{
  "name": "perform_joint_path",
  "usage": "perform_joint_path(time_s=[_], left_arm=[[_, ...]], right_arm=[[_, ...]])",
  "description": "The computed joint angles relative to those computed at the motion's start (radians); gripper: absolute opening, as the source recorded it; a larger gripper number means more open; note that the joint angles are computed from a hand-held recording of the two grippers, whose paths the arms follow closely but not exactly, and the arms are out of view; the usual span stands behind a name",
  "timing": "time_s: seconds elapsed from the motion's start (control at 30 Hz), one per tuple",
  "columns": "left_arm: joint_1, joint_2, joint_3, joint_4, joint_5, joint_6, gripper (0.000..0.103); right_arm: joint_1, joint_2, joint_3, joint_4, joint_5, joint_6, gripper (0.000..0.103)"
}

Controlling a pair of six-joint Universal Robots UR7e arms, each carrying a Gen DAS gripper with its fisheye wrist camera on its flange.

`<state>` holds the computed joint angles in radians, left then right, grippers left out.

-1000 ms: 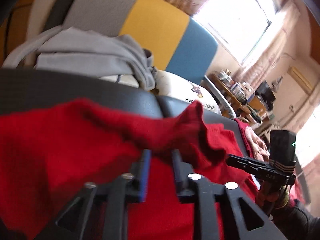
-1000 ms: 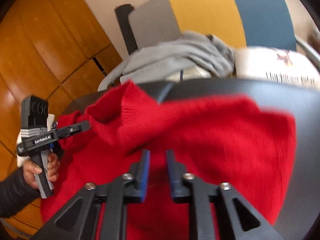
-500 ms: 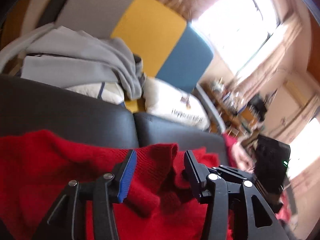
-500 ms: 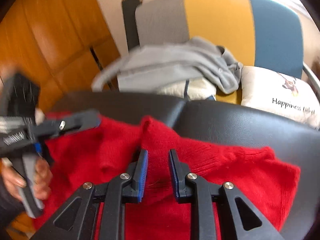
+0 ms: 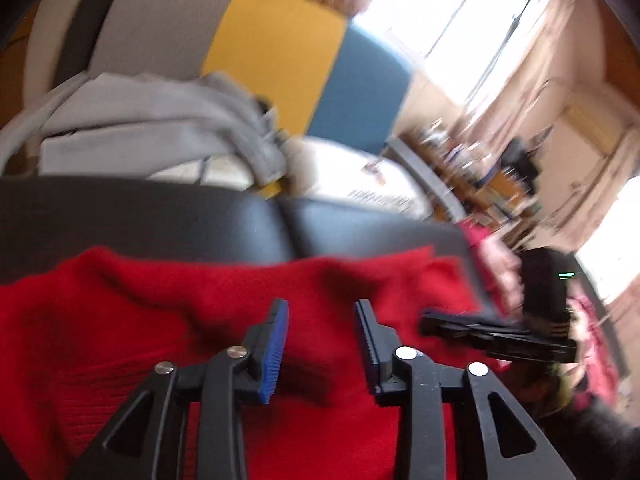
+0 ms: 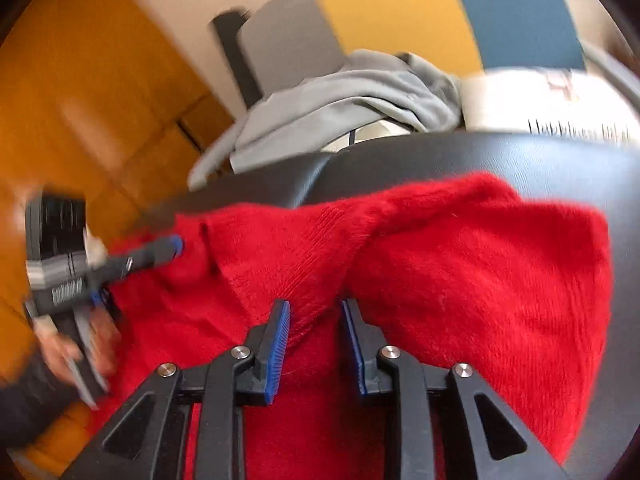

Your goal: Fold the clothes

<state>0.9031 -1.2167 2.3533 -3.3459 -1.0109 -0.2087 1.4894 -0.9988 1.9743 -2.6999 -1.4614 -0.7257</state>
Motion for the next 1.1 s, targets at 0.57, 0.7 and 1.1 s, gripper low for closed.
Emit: perform_joint_path(time_s=[0.57,0.7,1.1], left_arm=[[0.023,0.223,-0.123,0.042,-0.128,0.019,0.058],[0.024,0.232,-0.133,0.056,-0.134,0.022,0.059],[0.032,0.091,0.028,-0.138,-0.211,-0.100,0.065]], right_arm=[[-0.017,0.168,-0.245,-0.008,0.154,0.537,0.052],[-0.002,0.181,-0.277,0.009,0.103,0.524,0.046],[0.104,0.101,-0.193,0.065,0.024,0.289,0.054]])
